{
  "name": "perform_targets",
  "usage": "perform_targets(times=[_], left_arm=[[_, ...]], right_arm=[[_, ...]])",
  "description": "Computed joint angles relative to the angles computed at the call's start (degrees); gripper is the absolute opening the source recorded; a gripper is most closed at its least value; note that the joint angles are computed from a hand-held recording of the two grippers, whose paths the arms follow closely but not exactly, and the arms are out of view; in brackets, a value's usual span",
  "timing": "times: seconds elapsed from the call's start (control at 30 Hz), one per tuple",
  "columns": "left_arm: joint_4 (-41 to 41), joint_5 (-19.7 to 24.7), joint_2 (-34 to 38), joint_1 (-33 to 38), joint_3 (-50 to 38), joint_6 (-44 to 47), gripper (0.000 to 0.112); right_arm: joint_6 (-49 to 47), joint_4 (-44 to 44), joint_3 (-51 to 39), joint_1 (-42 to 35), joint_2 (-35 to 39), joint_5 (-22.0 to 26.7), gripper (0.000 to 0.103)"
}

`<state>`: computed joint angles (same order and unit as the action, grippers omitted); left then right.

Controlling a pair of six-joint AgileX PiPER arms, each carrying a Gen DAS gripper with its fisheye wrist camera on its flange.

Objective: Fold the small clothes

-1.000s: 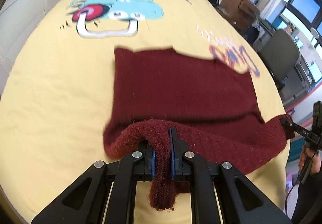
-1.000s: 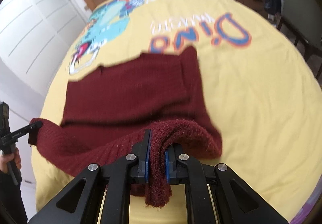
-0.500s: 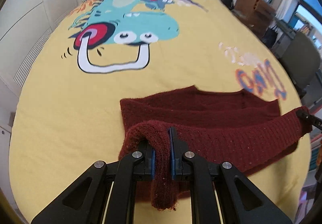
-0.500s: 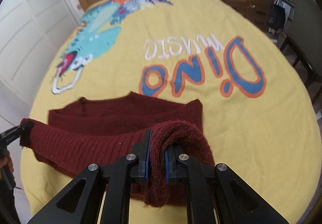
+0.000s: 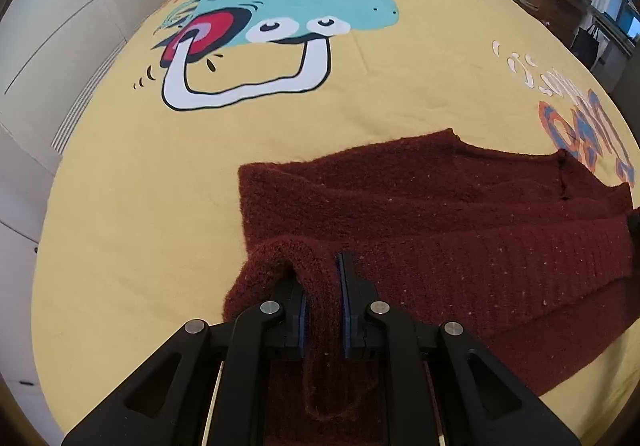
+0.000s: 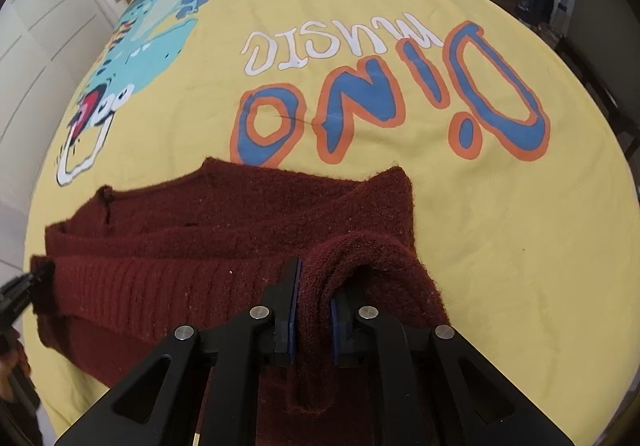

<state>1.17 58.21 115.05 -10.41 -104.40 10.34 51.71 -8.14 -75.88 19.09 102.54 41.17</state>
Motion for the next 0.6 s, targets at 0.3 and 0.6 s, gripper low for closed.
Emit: perform_targets(times=[0.3,0.6], left_arm=[[-5.8,-0.2,-4.8,0.2,0.9,1.9,0.07],[-9.7,-5.1,-10.7,-3.5,9.1,4.3,0.101]], right_arm=[[6.5,-6.6,-0.3,2.5,-3.6,1.6,0.083],[16.1,-20.4,-4.5,13.8,-2.2,5.6,0.103]])
